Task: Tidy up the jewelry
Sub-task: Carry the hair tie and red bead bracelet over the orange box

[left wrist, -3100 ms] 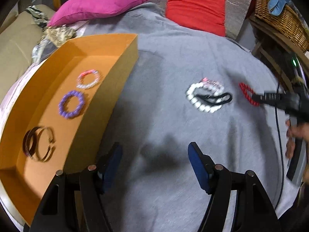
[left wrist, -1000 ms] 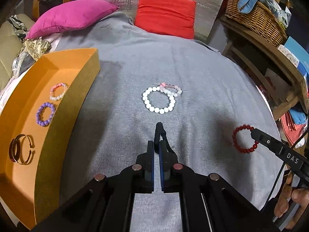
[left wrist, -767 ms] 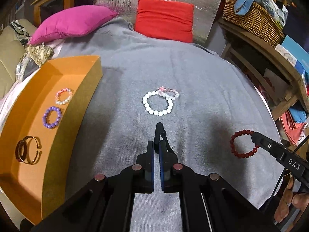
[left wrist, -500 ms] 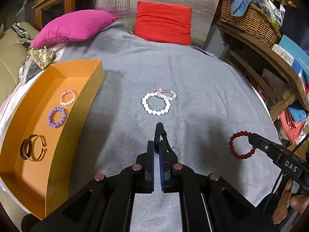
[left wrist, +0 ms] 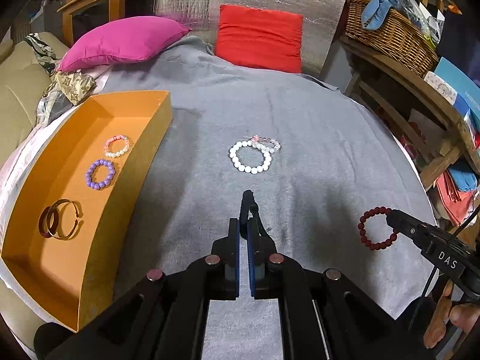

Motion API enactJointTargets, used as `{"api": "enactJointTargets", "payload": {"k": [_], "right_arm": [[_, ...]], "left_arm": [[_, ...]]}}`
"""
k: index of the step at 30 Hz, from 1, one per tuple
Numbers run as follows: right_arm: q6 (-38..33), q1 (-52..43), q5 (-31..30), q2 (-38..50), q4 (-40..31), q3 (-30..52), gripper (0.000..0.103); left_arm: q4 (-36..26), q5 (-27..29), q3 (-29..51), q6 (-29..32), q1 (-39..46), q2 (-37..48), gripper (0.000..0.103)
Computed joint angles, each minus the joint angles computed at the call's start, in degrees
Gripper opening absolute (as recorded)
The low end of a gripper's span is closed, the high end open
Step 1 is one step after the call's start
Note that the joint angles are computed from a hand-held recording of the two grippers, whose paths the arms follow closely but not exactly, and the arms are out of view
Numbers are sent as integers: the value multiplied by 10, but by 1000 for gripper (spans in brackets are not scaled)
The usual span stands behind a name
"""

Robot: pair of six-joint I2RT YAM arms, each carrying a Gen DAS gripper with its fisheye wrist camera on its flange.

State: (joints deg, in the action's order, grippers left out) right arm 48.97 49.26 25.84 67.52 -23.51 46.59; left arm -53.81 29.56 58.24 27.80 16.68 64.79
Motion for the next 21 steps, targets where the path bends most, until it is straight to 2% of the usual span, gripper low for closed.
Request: {"api": "enactJointTargets", "payload": {"k": [21], "right_arm": [[-9,10,9,18,-13,26,10]], "left_arm": [[-9,4,13,9,24,-3,5]]}}
